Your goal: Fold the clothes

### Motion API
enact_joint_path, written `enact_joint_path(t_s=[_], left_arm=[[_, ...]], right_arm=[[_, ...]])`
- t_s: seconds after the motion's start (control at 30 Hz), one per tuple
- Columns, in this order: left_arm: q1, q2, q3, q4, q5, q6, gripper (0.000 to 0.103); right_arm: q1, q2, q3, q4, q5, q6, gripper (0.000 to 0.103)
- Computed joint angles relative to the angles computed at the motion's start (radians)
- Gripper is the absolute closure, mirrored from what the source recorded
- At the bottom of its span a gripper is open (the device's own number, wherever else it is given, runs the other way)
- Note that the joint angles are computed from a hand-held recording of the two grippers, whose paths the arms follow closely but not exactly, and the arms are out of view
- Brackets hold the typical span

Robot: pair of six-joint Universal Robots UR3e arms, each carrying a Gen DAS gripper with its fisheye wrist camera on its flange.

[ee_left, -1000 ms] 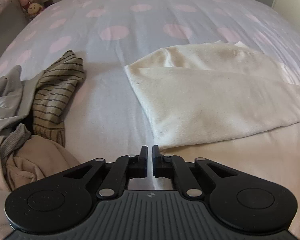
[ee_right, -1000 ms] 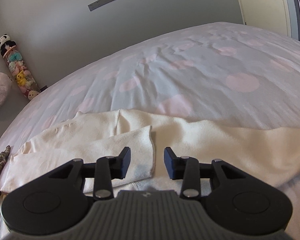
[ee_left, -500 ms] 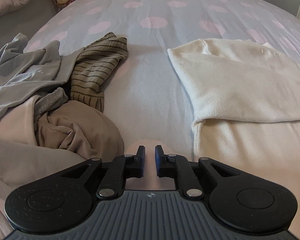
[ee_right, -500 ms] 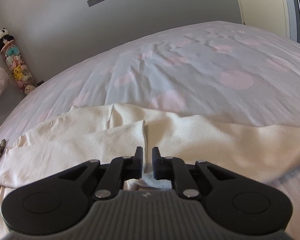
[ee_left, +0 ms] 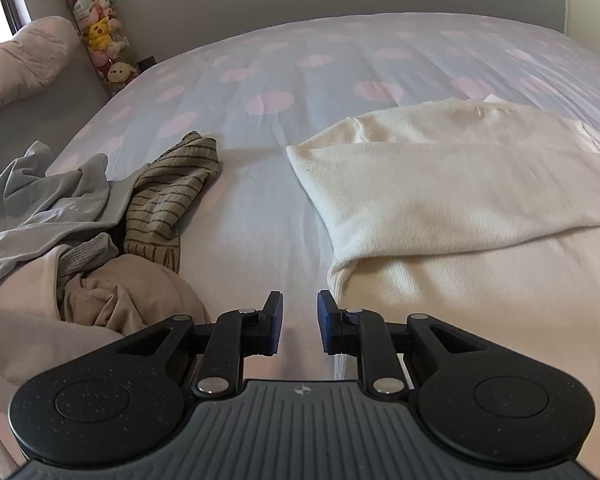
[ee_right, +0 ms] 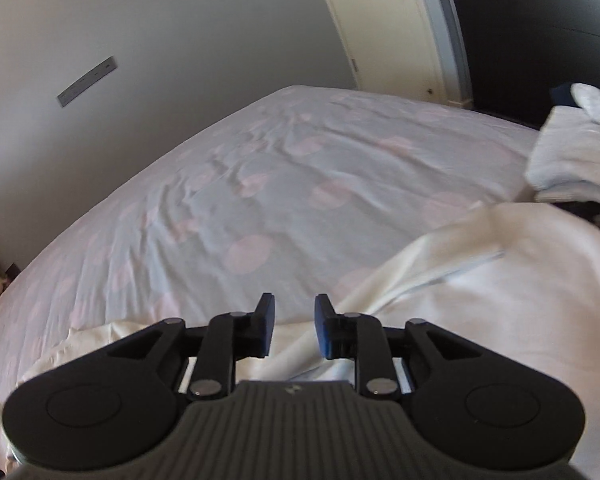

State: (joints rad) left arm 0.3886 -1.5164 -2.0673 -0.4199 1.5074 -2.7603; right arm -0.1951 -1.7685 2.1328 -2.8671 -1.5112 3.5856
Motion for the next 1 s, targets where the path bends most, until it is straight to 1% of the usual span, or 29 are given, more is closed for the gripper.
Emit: enact_joint_path(t_s=[0.03,0.1,0.17,0.23,0.27,0.33,0.4,0.43,0.5,0.6,0.7,0.73,0.8,0.83,0.87,0.97,1.0], left_arm=[[0.000,-0.012,0.021,-0.009,-0.012,-0.013,0.086],[-0.002,-0.035,0.055,-0.017,-0.029,-0.030,0.086],[-0.009,-0.058,0.065,-0.001,-0.022,-0.019,0.085],[-0.015,-0.080,0.071,0.014,-0.009,0.003,0.085],[-0.013,-0.089,0.079,0.007,-0.008,0.010,0.085],[-0.009,-0.104,0.095,-0.008,-0.005,0.022,0.085],[0.012,-0.106,0.113,-0.033,-0.031,0.012,0.085],[0.025,-0.102,0.116,-0.040,-0.051,0.006,0.082],[0.039,-0.103,0.121,-0.041,-0.068,-0.001,0.078],[0.051,-0.112,0.130,-0.054,-0.076,-0.006,0.077],[0.061,-0.119,0.142,-0.081,-0.092,-0.012,0.077],[0.060,-0.122,0.144,-0.082,-0.091,-0.014,0.077],[0.057,-0.127,0.148,-0.085,-0.091,-0.017,0.077],[0.056,-0.129,0.151,-0.087,-0.090,-0.019,0.077],[0.054,-0.131,0.153,-0.088,-0.090,-0.019,0.077],[0.047,-0.140,0.157,-0.081,-0.086,-0.023,0.077],[0.045,-0.142,0.157,-0.078,-0.085,-0.024,0.077]], right_arm=[[-0.053,-0.052,0.006,0.058,0.024,-0.007,0.071],[-0.166,-0.148,0.005,0.180,0.075,-0.028,0.069],[-0.243,-0.181,-0.022,0.283,0.107,-0.022,0.068],[-0.301,-0.189,-0.042,0.348,0.144,-0.019,0.068],[-0.306,-0.176,-0.057,0.364,0.137,-0.014,0.068],[-0.304,-0.143,-0.084,0.383,0.107,0.009,0.068],[-0.300,-0.113,-0.102,0.388,0.081,0.030,0.068],[-0.299,-0.105,-0.104,0.392,0.067,0.046,0.068],[-0.300,-0.085,-0.100,0.375,0.056,0.080,0.067],[-0.302,-0.052,-0.096,0.351,0.041,0.131,0.063],[-0.296,-0.014,-0.086,0.305,0.031,0.167,0.063],[-0.296,-0.003,-0.077,0.283,0.035,0.179,0.066],[-0.281,0.021,-0.086,0.258,0.013,0.179,0.078],[-0.273,0.031,-0.095,0.252,0.000,0.175,0.092],[-0.265,0.041,-0.104,0.247,-0.014,0.171,0.097],[-0.243,0.052,-0.172,0.267,-0.027,0.170,0.097],[-0.220,0.067,-0.227,0.297,-0.043,0.161,0.097]])
